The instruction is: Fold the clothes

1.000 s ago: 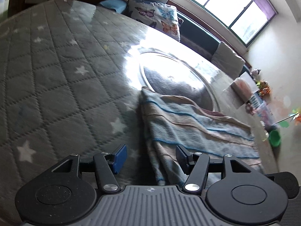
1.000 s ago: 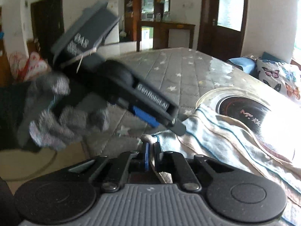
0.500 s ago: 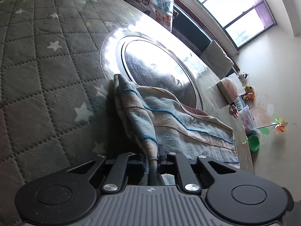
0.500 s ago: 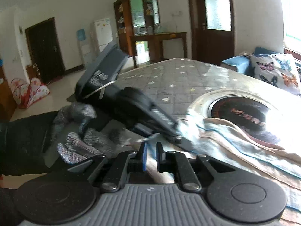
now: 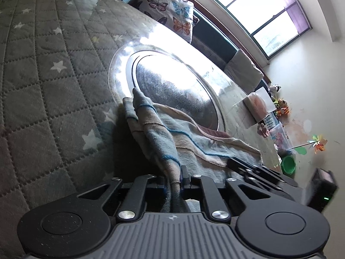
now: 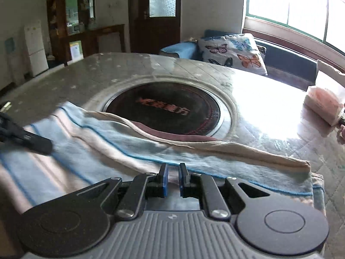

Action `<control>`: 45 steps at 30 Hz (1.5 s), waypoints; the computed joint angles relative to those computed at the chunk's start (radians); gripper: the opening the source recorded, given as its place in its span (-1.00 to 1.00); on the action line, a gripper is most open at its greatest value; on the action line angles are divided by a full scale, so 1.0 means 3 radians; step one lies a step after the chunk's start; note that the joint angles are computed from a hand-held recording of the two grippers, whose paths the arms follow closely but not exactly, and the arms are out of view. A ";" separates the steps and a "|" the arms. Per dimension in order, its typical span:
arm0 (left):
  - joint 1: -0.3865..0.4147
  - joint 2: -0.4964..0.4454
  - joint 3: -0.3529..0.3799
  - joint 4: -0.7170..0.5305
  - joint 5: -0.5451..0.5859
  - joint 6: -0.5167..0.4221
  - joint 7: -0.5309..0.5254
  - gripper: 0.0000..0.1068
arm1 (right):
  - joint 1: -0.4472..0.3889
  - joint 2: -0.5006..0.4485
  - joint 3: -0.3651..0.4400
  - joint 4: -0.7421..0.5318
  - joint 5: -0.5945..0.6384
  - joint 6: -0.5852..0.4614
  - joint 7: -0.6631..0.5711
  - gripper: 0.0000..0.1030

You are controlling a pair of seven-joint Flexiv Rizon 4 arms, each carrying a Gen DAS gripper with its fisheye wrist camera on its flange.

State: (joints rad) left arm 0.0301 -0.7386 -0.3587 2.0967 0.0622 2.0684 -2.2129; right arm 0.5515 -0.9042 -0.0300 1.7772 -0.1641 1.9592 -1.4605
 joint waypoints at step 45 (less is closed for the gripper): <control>-0.1963 -0.0341 0.1385 -0.2459 -0.0826 -0.2310 0.0564 -0.83 | -0.0729 0.0624 0.0455 0.1629 0.0150 0.1249 -0.0181 -0.39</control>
State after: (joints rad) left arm -0.5589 -0.8407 0.0569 1.3589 -0.1856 1.3753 -2.0436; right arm 0.3327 -0.7169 0.1063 2.2661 -0.1191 2.3338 -1.5148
